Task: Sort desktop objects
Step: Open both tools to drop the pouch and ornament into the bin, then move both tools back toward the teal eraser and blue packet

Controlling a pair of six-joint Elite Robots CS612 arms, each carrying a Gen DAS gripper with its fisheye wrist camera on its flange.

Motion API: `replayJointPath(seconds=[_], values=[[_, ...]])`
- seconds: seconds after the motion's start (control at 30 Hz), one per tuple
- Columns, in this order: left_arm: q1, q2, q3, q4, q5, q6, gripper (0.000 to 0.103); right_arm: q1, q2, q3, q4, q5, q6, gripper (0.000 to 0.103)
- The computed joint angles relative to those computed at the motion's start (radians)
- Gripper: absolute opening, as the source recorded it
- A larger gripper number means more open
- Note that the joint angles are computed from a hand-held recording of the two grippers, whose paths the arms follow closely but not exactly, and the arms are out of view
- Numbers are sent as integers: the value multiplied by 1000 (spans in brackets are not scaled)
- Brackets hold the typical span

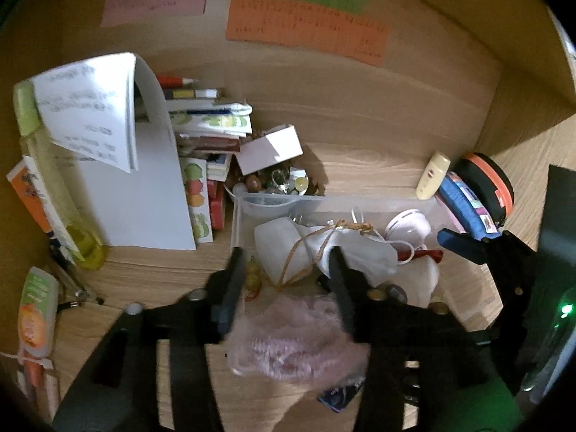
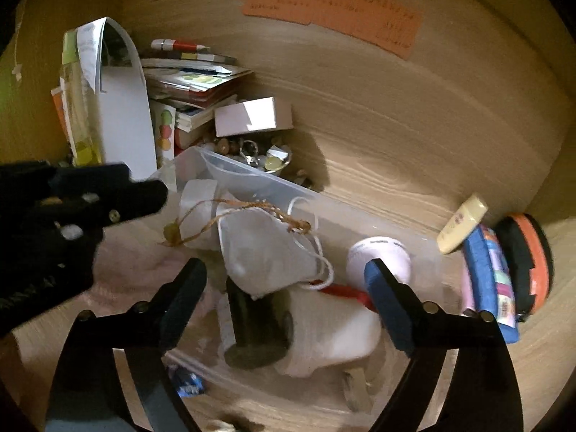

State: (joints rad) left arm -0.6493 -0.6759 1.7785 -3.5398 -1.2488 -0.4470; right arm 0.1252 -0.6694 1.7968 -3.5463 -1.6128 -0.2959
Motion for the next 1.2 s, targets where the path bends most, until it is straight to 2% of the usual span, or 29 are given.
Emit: replayJointPath(seconds=[0.13,0.3,0.4,0.47,0.67,0.73,0.83,1.1,1.2], values=[[-24,-13,34,-49,75,24,67,-6,-15,33,-25,6,9,89],[-45,-31,77,-98,109,46,77,-13,-33,80,-74,19,38,93],[-62,-42,100,-95,161,30,87,-18,-46,111,-112,29,46,93],[-68,-46,113,-92,179,20,89,-21,-52,132,-141,35,54,94],[-75,-61,153,-55,184,-22,91,-37,-66,185,-210,60,64,94],[-75,-66,166,-36,193,-45,94,-57,-74,212,-224,105,76,94],[-70,-68,183,-15,204,-67,96,-85,-80,246,-248,134,96,94],[-55,-38,171,70,158,-79,96,-127,-74,291,-229,105,95,94],[-51,-21,149,111,106,-76,96,-134,-66,301,-186,95,78,94]])
